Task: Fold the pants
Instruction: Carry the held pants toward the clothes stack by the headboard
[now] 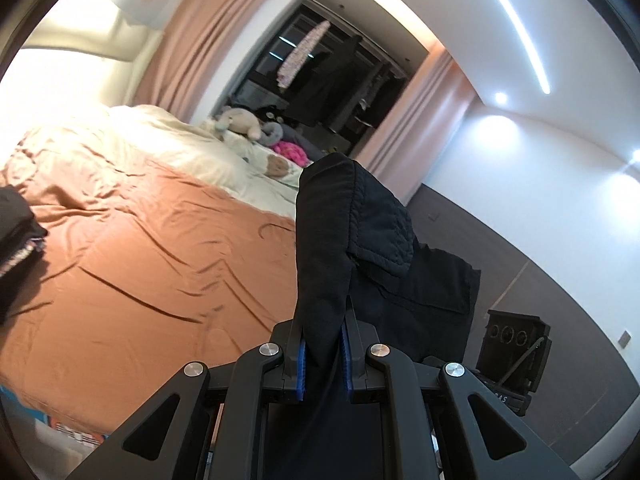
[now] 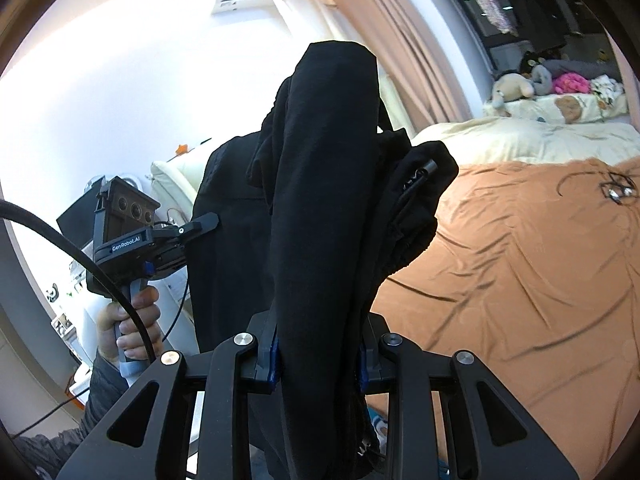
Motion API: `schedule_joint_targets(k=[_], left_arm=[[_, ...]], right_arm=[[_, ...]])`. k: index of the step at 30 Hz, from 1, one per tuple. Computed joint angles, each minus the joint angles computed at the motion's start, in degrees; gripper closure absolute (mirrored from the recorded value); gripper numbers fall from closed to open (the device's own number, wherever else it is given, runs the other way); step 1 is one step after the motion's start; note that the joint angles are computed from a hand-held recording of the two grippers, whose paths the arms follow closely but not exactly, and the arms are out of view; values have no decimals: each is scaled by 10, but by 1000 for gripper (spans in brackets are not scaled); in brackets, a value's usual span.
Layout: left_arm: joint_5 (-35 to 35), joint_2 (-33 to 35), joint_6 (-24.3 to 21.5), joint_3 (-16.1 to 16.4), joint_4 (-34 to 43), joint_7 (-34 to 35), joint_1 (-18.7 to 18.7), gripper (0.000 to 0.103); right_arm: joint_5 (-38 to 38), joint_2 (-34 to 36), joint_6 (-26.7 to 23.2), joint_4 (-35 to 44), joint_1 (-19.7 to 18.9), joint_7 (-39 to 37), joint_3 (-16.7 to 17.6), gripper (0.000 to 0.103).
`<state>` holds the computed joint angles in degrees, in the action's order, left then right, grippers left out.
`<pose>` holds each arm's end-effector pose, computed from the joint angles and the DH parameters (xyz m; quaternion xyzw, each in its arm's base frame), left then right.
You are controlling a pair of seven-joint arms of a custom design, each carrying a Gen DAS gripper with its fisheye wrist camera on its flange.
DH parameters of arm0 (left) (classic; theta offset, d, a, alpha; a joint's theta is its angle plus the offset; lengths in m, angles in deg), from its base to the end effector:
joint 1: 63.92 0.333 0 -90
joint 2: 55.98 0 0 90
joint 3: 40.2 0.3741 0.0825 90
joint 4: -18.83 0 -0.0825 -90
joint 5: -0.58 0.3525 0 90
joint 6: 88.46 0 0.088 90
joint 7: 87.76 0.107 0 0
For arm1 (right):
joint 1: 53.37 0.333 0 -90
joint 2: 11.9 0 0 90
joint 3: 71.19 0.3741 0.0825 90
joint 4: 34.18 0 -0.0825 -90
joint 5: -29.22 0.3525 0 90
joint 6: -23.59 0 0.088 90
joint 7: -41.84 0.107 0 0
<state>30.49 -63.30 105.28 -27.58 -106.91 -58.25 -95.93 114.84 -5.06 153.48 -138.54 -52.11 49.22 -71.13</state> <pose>0.4590 -0.2113 0.6643 -0.6036 0.5254 -0.5819 0.1450 0.6104 0.0396 0.5930 -0.7046 0.3832 -0.0744 0.5927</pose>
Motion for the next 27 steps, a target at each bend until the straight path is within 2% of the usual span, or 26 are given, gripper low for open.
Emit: schedule_joint_targets(k=[2, 7, 12, 19, 27], left_arm=[[0, -7, 9, 1, -13, -1, 13, 89], [17, -36, 38, -12, -62, -20, 75, 90], [54, -51, 64, -1, -95, -51, 116, 90], [130, -56, 109, 37, -134, -115, 167, 90], [206, -49, 153, 67, -149, -179, 232, 90]], right_arm=[[-5, 21, -2, 25, 5, 0, 5, 78], [-29, 78, 4, 95, 14, 10, 29, 78], [-73, 134, 15, 164, 19, 40, 55, 78], [-157, 225, 24, 284, 27, 108, 91, 78], [-262, 315, -9, 424, 27, 184, 128, 78]])
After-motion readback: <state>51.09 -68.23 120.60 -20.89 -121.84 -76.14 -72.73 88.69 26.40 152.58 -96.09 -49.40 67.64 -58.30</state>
